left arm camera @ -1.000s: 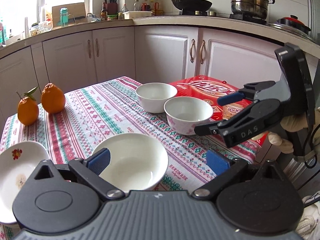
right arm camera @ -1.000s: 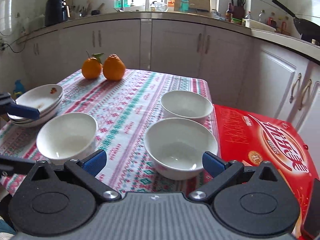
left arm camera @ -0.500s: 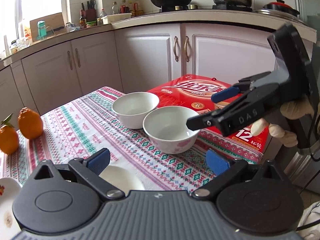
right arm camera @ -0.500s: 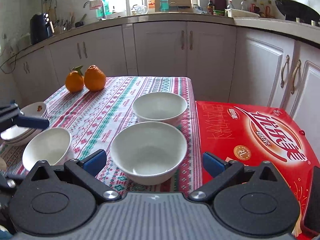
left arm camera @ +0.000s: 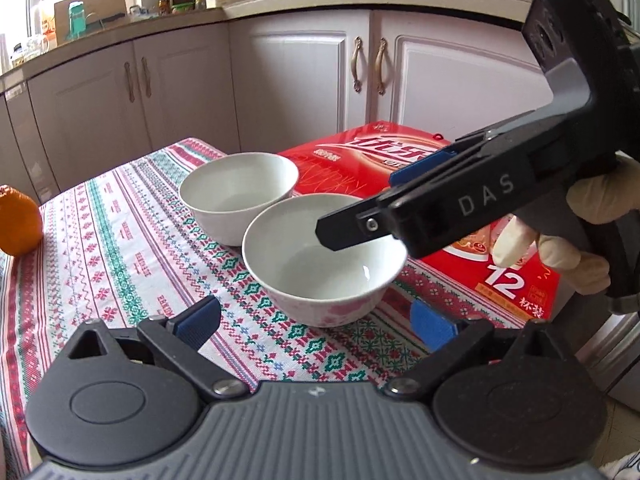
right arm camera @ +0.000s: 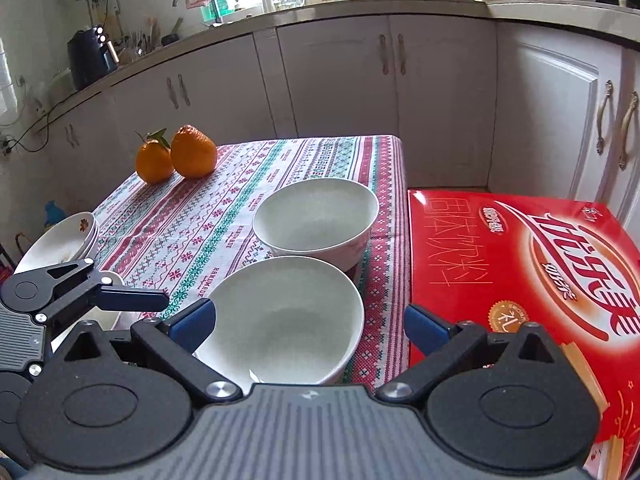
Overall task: Organize plates and bowls
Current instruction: 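Move the right gripper to the next white bowl rim and grasp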
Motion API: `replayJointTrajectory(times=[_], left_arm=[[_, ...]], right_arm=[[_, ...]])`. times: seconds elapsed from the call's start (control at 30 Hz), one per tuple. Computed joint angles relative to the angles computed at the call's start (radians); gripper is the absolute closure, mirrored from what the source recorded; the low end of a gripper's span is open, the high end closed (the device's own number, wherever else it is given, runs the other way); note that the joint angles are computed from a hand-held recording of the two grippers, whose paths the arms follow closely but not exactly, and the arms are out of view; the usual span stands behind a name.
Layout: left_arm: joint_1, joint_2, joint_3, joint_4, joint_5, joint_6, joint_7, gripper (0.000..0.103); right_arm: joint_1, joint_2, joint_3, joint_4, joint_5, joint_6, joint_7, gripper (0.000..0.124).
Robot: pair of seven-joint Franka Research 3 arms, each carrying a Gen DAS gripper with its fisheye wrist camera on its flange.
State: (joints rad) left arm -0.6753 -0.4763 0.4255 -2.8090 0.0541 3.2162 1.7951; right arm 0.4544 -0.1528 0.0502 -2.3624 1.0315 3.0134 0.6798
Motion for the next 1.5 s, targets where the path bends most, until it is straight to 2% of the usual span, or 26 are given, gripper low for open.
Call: replayJointTrajectory(times=[0.17,0.23,0.37,0.5,0.97,1.17,1.4,1.5], left_arm=[[-0.041,0.031,0.024,0.016,-0.006,0.013,-0.007,0.005],[-0.077,0.035,0.060,0.023,-0.011,0.012,-0.006,0.007],[-0.093,0.051,0.076,0.034,-0.015,0.020,-0.014,0.008],[-0.137,0.054,0.118,0.047,-0.021,0.013,-0.005,0.018],[-0.135,0.064,0.118,0.049,-0.018,0.026,-0.015,0.020],[-0.135,0.063,0.120,0.049,-0.012,0.025,-0.020,0.020],[-0.150,0.039,0.131,0.049,-0.032,-0.007,0.002,0.020],[-0.135,0.016,0.113,0.043,-0.054,-0.028,0.029,0.020]], right_arm=[[-0.019,0.037,-0.006,0.038,-0.010,-0.061,-0.017,0.028],[-0.029,0.045,-0.008,0.055,0.014,-0.097,-0.045,0.031],[-0.061,0.063,-0.005,0.086,0.030,-0.162,-0.058,0.040],[-0.090,0.081,0.000,0.116,0.033,-0.219,-0.059,0.048],[-0.131,0.106,0.016,0.147,-0.015,-0.289,-0.026,0.058],[-0.136,0.108,0.018,0.156,-0.020,-0.308,-0.022,0.059],[-0.138,0.095,0.018,0.148,-0.034,-0.315,0.005,0.059],[-0.135,0.079,0.017,0.138,-0.044,-0.318,0.026,0.059]])
